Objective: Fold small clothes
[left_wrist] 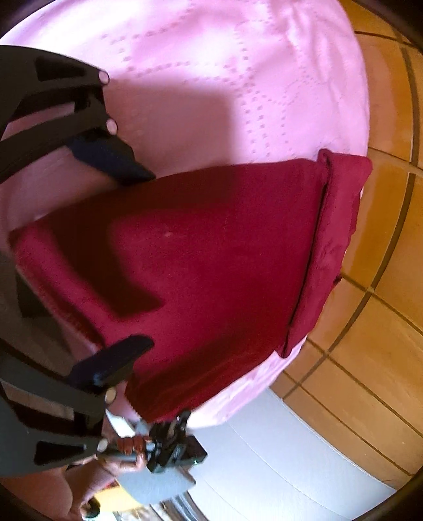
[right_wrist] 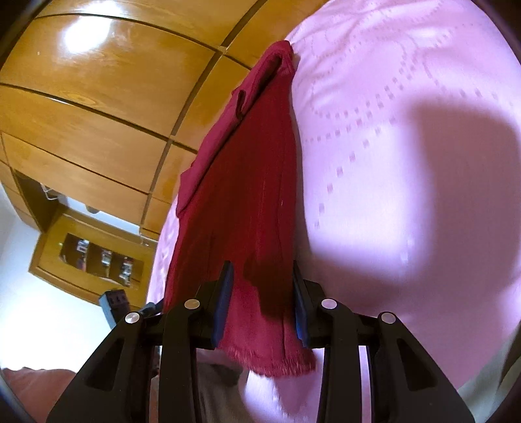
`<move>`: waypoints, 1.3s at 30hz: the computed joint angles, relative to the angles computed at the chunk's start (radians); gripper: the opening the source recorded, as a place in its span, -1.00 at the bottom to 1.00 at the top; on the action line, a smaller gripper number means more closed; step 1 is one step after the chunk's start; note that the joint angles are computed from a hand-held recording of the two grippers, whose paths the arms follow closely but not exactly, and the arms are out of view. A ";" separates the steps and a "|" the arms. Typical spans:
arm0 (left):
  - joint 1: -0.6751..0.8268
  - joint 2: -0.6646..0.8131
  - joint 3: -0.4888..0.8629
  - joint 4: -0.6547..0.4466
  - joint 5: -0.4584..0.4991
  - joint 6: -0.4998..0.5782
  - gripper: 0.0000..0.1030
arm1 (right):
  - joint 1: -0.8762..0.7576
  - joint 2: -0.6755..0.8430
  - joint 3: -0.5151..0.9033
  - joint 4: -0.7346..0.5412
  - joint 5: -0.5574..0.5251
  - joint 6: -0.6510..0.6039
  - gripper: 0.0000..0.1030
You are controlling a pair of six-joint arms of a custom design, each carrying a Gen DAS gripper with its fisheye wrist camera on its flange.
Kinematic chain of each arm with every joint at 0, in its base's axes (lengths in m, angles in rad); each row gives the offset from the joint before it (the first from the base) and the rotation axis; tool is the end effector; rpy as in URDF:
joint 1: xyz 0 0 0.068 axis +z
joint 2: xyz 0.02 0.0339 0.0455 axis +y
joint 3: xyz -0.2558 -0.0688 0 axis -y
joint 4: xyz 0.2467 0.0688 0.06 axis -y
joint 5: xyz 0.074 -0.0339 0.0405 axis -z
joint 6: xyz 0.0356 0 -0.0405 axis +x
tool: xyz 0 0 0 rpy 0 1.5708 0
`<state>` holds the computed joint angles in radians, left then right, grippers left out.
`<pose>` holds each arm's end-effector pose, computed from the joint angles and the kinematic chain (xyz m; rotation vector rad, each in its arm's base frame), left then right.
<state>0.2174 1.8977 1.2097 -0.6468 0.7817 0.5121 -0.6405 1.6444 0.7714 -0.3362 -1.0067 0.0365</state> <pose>0.3511 0.0519 0.1489 0.4912 2.4719 -0.8625 0.2394 -0.1409 0.1311 0.5447 2.2435 1.0828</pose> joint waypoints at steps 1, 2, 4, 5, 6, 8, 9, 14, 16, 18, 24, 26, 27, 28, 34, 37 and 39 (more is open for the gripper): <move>0.005 0.007 0.006 -0.012 0.010 -0.001 0.56 | 0.002 0.000 -0.001 -0.002 -0.002 0.000 -0.36; 0.013 0.020 0.019 -0.037 0.028 -0.001 0.52 | 0.003 -0.004 -0.007 -0.009 -0.005 -0.005 -0.36; 0.030 0.053 0.054 -0.105 0.069 0.013 0.46 | 0.003 -0.009 -0.018 -0.007 -0.012 -0.002 -0.36; 0.036 0.068 0.071 -0.141 0.086 0.029 0.45 | 0.003 -0.014 -0.026 -0.008 -0.017 0.001 -0.36; 0.042 0.080 0.082 -0.175 0.099 0.050 0.45 | 0.005 -0.013 -0.026 -0.011 -0.021 0.000 -0.36; 0.047 0.103 0.105 -0.235 0.109 0.092 0.45 | 0.004 -0.027 -0.040 -0.020 -0.021 -0.010 -0.36; 0.048 0.108 0.107 -0.247 0.109 0.107 0.45 | 0.007 -0.034 -0.045 -0.017 -0.017 -0.003 -0.36; 0.006 0.112 0.123 -0.262 0.059 0.109 0.18 | 0.025 -0.043 -0.042 -0.001 0.018 0.025 -0.50; -0.023 0.080 0.103 -0.245 0.001 0.118 -0.10 | 0.022 -0.053 -0.033 -0.019 0.038 0.012 -0.50; -0.036 0.069 0.105 -0.276 -0.029 0.154 -0.45 | -0.004 -0.071 -0.028 -0.031 0.032 0.003 -0.50; -0.015 0.104 0.117 -0.290 -0.020 0.144 -0.82 | -0.084 -0.100 -0.033 -0.025 0.035 0.003 -0.68; 0.001 0.118 0.117 -0.298 0.005 0.145 -0.83 | -0.096 -0.104 -0.053 0.014 0.060 0.042 -0.68; 0.007 0.114 0.109 -0.295 0.019 0.149 -0.84 | -0.104 -0.102 -0.067 0.039 0.062 0.065 -0.65; 0.015 0.110 0.109 -0.301 0.027 0.155 -0.84 | -0.120 -0.078 -0.068 0.050 0.021 0.070 -0.45; 0.080 0.156 0.172 -0.395 0.070 0.209 -0.82 | -0.103 -0.036 -0.060 0.022 -0.012 0.019 0.04; 0.062 0.159 0.161 -0.363 0.092 0.159 -0.27 | -0.074 -0.013 -0.051 0.007 -0.037 0.015 -0.33; 0.057 0.166 0.160 -0.358 0.123 0.144 -0.01 | -0.040 -0.027 -0.041 -0.051 -0.017 -0.032 -0.33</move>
